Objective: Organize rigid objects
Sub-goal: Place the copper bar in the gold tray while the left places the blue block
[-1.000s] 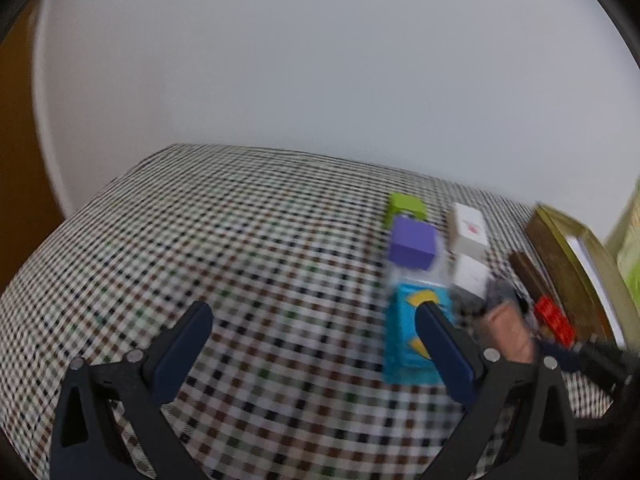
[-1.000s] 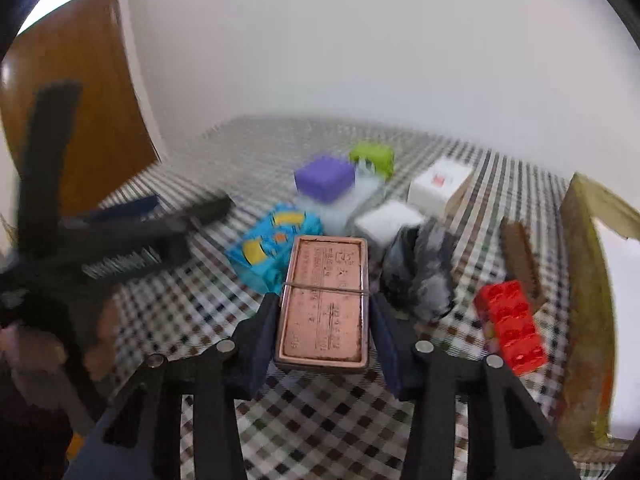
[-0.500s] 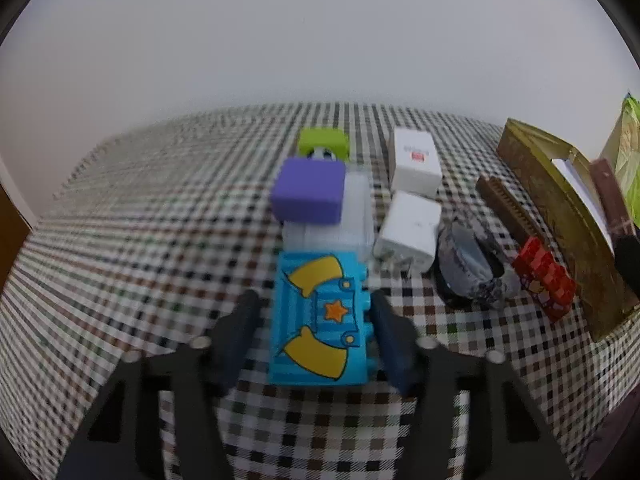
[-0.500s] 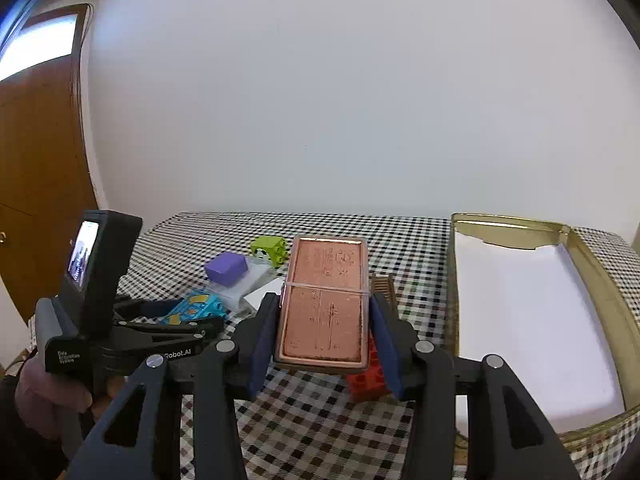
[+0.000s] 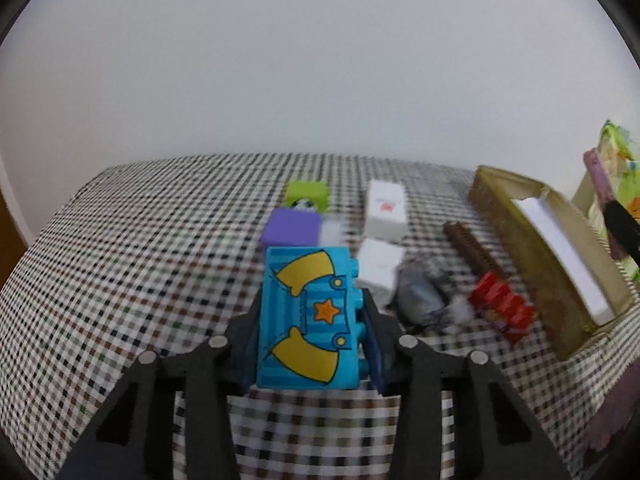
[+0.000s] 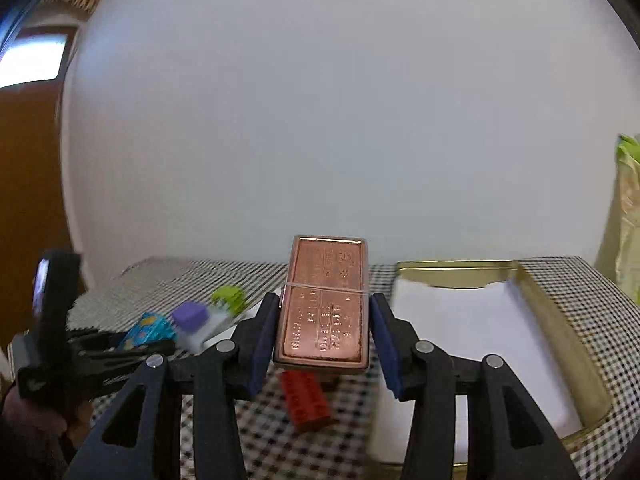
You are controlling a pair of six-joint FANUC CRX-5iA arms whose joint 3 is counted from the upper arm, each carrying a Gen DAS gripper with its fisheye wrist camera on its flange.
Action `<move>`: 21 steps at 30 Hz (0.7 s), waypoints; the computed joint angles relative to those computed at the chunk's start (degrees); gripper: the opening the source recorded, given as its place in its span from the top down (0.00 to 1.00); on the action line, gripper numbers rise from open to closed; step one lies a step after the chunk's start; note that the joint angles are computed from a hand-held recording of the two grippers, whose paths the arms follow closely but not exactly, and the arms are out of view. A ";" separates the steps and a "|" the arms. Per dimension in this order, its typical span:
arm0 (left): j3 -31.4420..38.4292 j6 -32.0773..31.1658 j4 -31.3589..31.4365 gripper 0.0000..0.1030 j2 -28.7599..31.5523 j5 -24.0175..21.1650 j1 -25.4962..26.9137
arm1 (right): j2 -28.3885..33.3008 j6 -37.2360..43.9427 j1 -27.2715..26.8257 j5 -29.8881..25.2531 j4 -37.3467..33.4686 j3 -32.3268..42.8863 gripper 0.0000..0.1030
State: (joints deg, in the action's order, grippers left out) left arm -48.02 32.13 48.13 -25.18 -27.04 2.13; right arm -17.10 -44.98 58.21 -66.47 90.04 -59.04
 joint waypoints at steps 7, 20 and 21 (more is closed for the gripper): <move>1.08 -1.95 5.17 0.60 0.25 2.87 -8.31 | -7.43 2.17 -4.01 -2.62 -4.01 -5.00 0.53; 8.63 3.96 1.03 0.60 7.94 9.10 -28.24 | -16.18 14.21 -6.89 -4.01 -14.74 -8.28 0.53; 9.41 5.42 -0.26 0.60 8.78 9.39 -29.21 | -17.04 14.81 -8.02 -2.59 -14.15 -8.71 0.53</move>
State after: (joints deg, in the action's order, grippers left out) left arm -38.60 37.55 47.86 -16.39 -17.65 -27.08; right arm -34.14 -30.17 50.19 -69.05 75.89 -67.75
